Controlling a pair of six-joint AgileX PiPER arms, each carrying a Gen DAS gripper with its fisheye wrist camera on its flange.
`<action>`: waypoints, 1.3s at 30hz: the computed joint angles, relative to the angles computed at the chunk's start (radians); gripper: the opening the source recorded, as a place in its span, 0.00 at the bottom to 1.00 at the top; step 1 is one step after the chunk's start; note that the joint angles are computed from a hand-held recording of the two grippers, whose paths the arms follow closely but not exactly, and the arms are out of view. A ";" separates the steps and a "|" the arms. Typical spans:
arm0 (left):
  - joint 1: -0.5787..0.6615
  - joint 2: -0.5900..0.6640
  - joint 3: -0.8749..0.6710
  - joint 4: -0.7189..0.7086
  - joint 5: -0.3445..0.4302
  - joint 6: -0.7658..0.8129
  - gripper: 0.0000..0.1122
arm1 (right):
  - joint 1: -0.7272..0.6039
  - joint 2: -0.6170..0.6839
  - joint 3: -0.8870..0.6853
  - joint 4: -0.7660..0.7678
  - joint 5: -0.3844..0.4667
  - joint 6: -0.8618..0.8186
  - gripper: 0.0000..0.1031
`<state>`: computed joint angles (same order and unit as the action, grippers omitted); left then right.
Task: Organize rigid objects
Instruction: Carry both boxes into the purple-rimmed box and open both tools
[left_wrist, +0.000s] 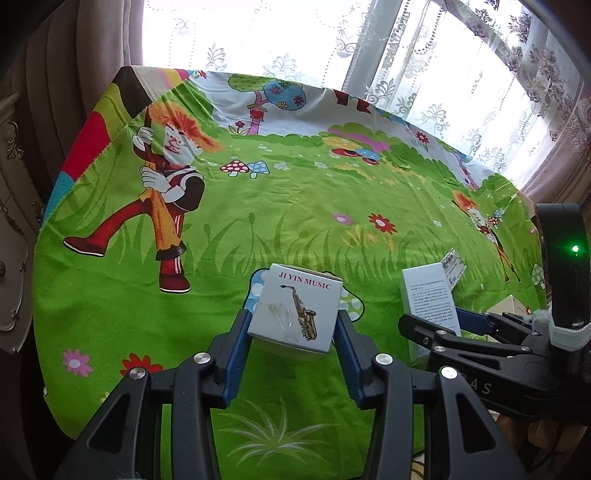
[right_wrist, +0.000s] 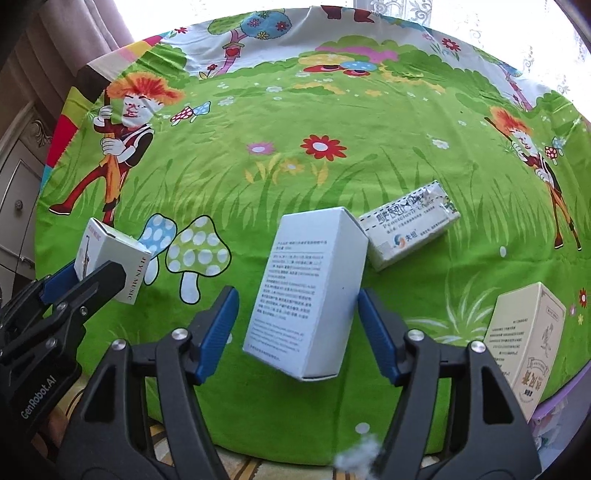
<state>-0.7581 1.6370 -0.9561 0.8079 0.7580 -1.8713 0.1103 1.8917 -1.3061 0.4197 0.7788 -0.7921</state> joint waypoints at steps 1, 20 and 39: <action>-0.001 0.000 -0.001 0.001 0.001 0.000 0.41 | -0.003 -0.002 0.004 0.011 -0.004 -0.011 0.58; -0.098 0.043 -0.171 -0.043 0.129 0.079 0.41 | -0.176 -0.190 0.126 0.235 0.018 -0.324 0.58; -0.210 0.358 -0.779 -0.173 0.299 0.461 0.41 | -0.648 -0.110 -0.081 0.386 0.379 -0.473 0.58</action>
<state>-0.9677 1.9949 -1.7356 0.6347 1.0573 -1.4104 -0.5380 1.7819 -1.3873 0.8061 1.1580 -1.2649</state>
